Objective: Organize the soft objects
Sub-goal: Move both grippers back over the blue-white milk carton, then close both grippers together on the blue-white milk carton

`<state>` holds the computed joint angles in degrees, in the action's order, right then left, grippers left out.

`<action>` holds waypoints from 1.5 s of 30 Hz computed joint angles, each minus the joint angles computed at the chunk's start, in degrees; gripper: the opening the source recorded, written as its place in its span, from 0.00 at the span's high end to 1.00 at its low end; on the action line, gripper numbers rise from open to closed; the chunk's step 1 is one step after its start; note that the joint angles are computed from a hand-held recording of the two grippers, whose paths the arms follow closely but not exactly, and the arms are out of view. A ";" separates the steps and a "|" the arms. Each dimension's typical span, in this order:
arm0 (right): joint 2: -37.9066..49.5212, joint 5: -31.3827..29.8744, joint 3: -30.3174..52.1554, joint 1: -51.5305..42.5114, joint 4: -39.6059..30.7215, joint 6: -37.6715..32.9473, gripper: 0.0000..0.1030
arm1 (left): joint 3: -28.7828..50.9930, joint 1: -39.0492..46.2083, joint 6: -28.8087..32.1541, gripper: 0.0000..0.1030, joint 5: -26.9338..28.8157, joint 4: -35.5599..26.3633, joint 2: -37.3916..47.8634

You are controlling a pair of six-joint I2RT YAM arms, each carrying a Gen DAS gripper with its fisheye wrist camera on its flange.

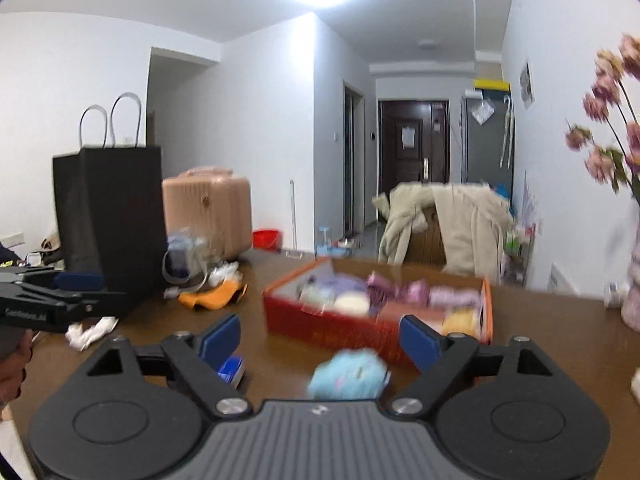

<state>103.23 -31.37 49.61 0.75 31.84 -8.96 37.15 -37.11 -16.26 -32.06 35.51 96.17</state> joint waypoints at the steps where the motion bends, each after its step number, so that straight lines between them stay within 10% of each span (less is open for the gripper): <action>1: -0.61 0.40 -2.23 0.03 0.94 0.57 0.16 | -0.78 -0.74 -1.25 0.12 -0.10 -0.63 0.14; 17: 0.31 5.41 -15.28 2.99 6.30 4.13 0.18 | -0.13 3.62 -8.13 0.13 6.05 -2.75 6.49; 33: 25.31 3.81 26.57 12.33 -16.38 11.27 0.56 | 18.58 20.41 -13.20 0.71 29.03 -9.67 22.03; 45: 36.81 0.43 42.48 12.54 -23.77 18.89 0.78 | 26.38 22.51 -13.17 0.76 37.39 -10.41 28.13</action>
<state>140.04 -30.94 92.09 13.28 8.07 9.93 63.52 -14.60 -29.43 5.33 25.10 124.30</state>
